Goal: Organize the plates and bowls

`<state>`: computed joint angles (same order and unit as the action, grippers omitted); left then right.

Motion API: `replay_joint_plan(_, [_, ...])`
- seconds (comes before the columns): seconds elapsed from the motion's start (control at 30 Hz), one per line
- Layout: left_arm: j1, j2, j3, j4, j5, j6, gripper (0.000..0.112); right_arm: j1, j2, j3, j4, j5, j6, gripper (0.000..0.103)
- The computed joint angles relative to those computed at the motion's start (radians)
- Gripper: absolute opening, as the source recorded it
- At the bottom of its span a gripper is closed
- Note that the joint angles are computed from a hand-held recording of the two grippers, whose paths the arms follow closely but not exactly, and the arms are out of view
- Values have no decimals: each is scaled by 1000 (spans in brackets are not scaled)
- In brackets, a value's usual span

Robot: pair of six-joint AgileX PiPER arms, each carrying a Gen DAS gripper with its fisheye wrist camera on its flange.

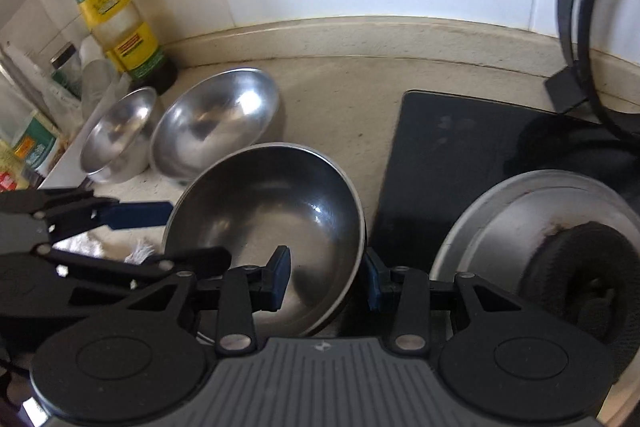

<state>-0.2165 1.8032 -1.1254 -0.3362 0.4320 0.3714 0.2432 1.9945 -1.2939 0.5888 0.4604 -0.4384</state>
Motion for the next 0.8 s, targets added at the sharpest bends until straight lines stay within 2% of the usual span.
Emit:
replay_joint_plan(0.07, [-6,9,-7,67,-4,-56,67,9,-2,3,14,-2,-17,41])
replay_joint_plan(0.17, [0,-12,12,63,-8,-25,62,20,-10,15,35,-3,-39,40])
replay_joint_plan(0.27, [-7,-46,49,135,-42,-53,61,28,-3,5,66,12,-48,40])
replay_joint_plan(0.37, [9,-62,64,120,-41,-32,59,36,14,-16,86,19,-58,39])
replay_joint_plan(0.6, [22,-60,64,154,-44,-61,57,39,46,-54,23,53,40,39])
replay_joint_plan(0.7, [15,-45,56,180,-49,-91,62,36,30,-35,-14,25,86,39])
replay_joint_plan(0.8, [-4,-46,72,278,-91,-173,74,23,18,-28,-2,15,87,42])
